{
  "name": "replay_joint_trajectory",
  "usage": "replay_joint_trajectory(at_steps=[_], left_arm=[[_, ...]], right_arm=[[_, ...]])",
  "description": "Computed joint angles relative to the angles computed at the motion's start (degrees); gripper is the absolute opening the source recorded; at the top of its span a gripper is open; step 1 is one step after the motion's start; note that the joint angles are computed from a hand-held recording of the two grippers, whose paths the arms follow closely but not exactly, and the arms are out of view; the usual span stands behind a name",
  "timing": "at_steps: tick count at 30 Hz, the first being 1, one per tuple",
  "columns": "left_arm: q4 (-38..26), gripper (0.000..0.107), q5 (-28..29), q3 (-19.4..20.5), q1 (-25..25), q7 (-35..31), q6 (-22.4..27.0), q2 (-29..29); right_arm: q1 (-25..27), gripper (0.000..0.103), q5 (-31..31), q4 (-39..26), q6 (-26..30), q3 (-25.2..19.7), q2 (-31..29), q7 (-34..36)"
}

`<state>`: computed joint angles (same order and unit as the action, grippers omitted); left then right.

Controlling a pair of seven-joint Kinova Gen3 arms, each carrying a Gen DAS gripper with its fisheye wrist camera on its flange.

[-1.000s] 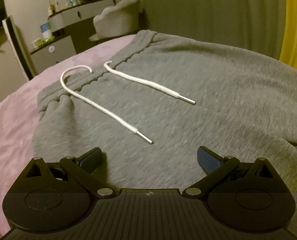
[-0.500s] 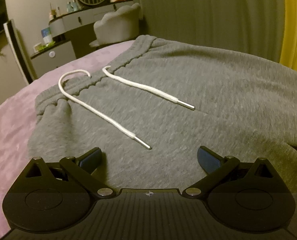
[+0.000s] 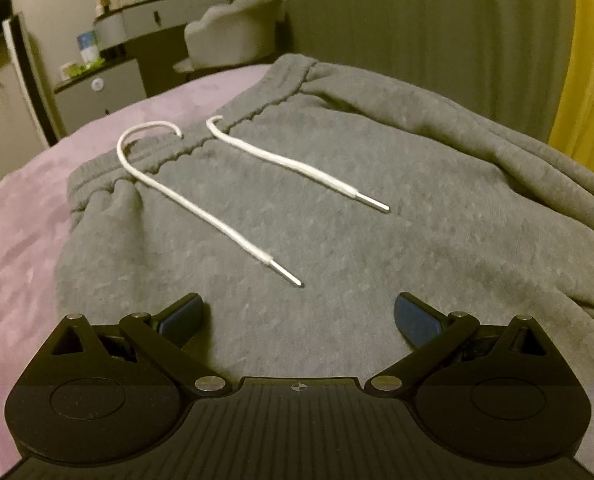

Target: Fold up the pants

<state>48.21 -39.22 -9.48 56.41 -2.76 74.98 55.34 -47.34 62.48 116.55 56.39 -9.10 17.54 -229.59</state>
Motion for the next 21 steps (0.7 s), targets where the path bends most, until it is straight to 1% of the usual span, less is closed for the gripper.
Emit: replay_joint_trajectory(at_steps=[2,3,4,5,6,7,8,10,11,12,13,14,15,16,17,18,19,20,21], left_arm=[[0.22,0.103,0.18,0.33,-0.15,-0.54,-0.25,-0.31],[0.24,0.103,0.27,0.42,-0.17,-0.75,-0.23,-0.4],[0.38,0.103,0.26,0.45,-0.11,-0.91,-0.3,-0.5],[0.56,0.103,0.2,0.49,-0.05,-1.17,-0.42,-0.59],[0.76,0.103,-0.06,0.34,0.17,-1.19,-0.54,-0.56],[0.85,0.103,-0.37,0.22,0.36,-1.4,-0.58,-0.45],[0.89,0.103,-0.68,0.12,0.52,-1.59,-0.64,-0.26],[0.62,0.103,-0.88,0.0,0.64,-1.6,-0.51,0.1],[0.6,0.103,-1.02,-0.14,0.73,-1.46,-0.54,0.2],[0.56,0.103,-1.13,-0.2,0.77,-1.45,-0.54,0.3],[0.66,0.103,-1.22,-0.24,0.79,-1.4,-0.66,0.31],[0.79,0.103,-1.3,-0.31,0.82,-1.23,-0.8,0.31],[1.05,0.103,-1.29,-0.31,0.78,-1.02,-1.04,0.19],[1.33,0.103,-1.21,-0.29,0.68,-0.67,-1.34,0.02],[1.52,0.103,-1.03,-0.2,0.49,-0.38,-1.63,-0.13],[1.78,0.103,-0.89,-0.16,0.37,0.0,-1.93,-0.31],[1.97,0.103,-0.77,-0.12,0.24,0.34,-2.21,-0.44],[2.14,0.103,-0.66,-0.09,0.13,0.65,-2.42,-0.56],[2.24,0.103,-0.65,-0.13,0.12,0.97,-2.54,-0.59]], right_arm=[[-2.86,0.005,4.66,-0.67,4.52,2.62,0.5,1.16],[-2.89,0.013,6.67,-0.98,5.79,2.99,1.24,1.52],[-1.84,0.027,7.81,-1.74,6.12,3.15,1.63,2.34],[0.26,0.035,9.66,-2.15,5.51,2.42,1.78,2.79],[2.21,0.051,11.68,-2.57,4.5,2.44,2.35,3.88],[4.1,0.058,12.77,-3.43,4.42,2.0,3.39,5.78],[6.64,0.058,12.96,-4.6,3.98,1.0,4.19,8.11],[10.42,0.058,11.17,-6.6,1.13,0.75,5.08,12.74],[11.88,0.058,9.16,-8.04,-0.14,1.08,5.8,15.07],[13.85,0.058,7.36,-9.06,-1.7,0.41,6.42,17.37],[15.63,0.055,5.88,-10.13,-2.33,-0.36,7.45,19.7],[16.36,0.053,4.26,-11.28,-2.02,-0.53,8.7,21.33],[16.7,0.041,3.17,-12.03,-1.68,0.21,9.82,22.02],[16.03,0.03,2.23,-11.93,-2.26,1.97,9.97,21.78],[14.3,0.026,1.25,-11.07,-3.58,3.87,9.2,20.61],[13.21,0.017,0.95,-9.85,-5.68,6.22,8.46,18.5],[12.39,0.011,1.52,-8.87,-6.94,7.58,8.0,16.17],[12.42,0.011,2.44,-8.27,-7.42,7.87,8.06,14.42],[12.91,0.011,3.15,-8.3,-7.03,7.11,8.43,13.59]])
